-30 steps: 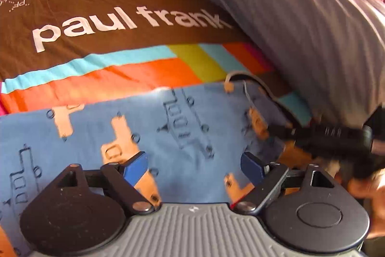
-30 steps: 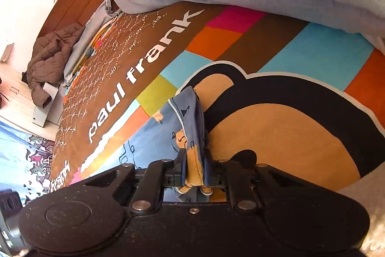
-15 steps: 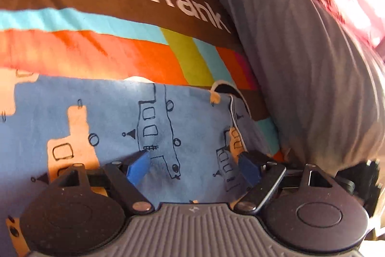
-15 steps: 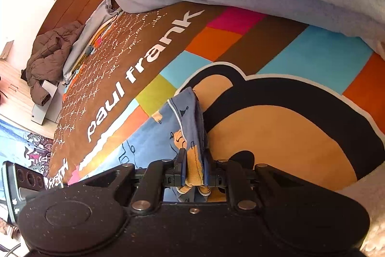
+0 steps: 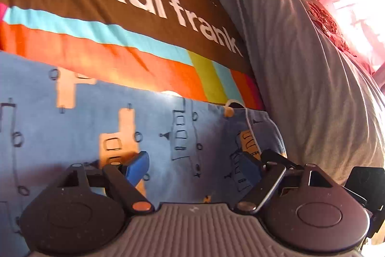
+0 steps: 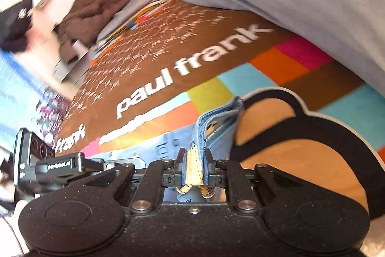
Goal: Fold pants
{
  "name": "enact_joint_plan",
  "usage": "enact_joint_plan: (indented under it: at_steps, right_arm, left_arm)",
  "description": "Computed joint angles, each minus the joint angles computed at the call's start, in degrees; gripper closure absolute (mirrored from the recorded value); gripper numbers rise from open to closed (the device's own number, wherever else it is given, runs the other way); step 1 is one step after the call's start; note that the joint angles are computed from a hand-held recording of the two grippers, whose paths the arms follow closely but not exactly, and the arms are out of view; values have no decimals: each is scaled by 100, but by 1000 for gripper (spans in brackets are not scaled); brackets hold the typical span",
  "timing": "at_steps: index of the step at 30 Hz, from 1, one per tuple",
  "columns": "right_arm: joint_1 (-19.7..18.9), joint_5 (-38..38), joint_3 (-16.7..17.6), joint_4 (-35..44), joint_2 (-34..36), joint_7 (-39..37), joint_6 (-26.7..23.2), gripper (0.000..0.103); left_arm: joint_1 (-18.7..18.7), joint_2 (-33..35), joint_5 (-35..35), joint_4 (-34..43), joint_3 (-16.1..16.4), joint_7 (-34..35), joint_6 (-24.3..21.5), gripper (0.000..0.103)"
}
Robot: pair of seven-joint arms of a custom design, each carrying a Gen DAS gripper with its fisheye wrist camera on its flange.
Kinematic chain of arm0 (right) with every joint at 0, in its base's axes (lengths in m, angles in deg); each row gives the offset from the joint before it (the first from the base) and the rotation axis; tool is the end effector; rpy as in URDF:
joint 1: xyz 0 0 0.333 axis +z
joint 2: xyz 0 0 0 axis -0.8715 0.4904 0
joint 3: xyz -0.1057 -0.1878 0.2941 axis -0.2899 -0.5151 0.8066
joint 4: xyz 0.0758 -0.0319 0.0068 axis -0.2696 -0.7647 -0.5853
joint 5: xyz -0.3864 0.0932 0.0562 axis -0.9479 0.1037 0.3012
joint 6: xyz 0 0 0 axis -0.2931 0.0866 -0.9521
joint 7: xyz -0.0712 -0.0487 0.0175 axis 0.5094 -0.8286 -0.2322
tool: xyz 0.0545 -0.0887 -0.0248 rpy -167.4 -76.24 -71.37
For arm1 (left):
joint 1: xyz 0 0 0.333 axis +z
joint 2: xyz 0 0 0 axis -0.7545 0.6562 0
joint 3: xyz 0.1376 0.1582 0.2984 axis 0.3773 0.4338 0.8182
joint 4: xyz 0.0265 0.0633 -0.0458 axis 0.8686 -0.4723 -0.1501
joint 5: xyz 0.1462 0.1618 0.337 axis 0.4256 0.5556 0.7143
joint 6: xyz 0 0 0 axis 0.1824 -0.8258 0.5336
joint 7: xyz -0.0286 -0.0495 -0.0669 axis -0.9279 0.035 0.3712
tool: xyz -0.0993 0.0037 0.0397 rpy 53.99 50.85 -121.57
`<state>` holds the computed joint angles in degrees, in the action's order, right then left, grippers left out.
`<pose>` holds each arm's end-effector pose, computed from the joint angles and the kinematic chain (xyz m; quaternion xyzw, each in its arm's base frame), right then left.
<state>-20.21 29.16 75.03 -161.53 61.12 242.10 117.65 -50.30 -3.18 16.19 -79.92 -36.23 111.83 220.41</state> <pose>0.5878 0.4401 0.4560 -0.5399 0.7459 -0.0808 0.3816 0.7133 -0.2432 0.4099 0.6027 -0.6858 0.3582 0.1951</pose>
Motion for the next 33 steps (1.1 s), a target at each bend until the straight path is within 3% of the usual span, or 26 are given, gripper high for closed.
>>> enact_joint_plan:
  at_steps: [11, 15, 19, 22, 24, 25, 26, 29, 31, 33]
  right_arm:
    - [-433, 936, 914, 1131, 667, -1987, -372, 89]
    - [-511, 1370, 1255, 1739, 1031, -2999, -945, 89]
    - [-442, 1705, 1369, 2438, 1490, -3810, -1609, 89]
    - [-439, 2051, 1482, 2898, 1769, -4337, -2245, 77]
    - [-382, 2253, 1380, 2702, 1648, -4175, -1948, 61]
    - [-301, 2274, 1254, 2552, 1537, -3960, -1750, 50]
    - [-173, 2204, 1054, 2420, 1426, -3665, -1576, 45]
    - [227, 1714, 462, 2472, 1343, -2777, -1830, 45]
    - [269, 1457, 417, 2819, 1509, -2609, -2402, 48]
    - [157, 1424, 619, 3088, 1685, -2788, -2760, 55]
  left_arm:
    - [186, -369, -31, -367, 170, 99, 165, 18]
    - [237, -487, 59, -491, 244, 209, 150, 18]
    - [266, -556, 137, -595, 321, 191, 104, 17]
    - [303, -600, 145, -674, 346, 252, 91, 17]
    - [328, -626, 135, -709, 354, 311, 81, 17]
    - [330, -636, 146, -720, 368, 317, 77, 17]
    - [339, -644, 150, -729, 379, 324, 65, 17]
    - [366, -671, 143, -765, 407, 349, 57, 17]
    - [379, -685, 128, -775, 418, 350, 48, 17]
    - [395, -700, 121, -788, 424, 384, 32, 17]
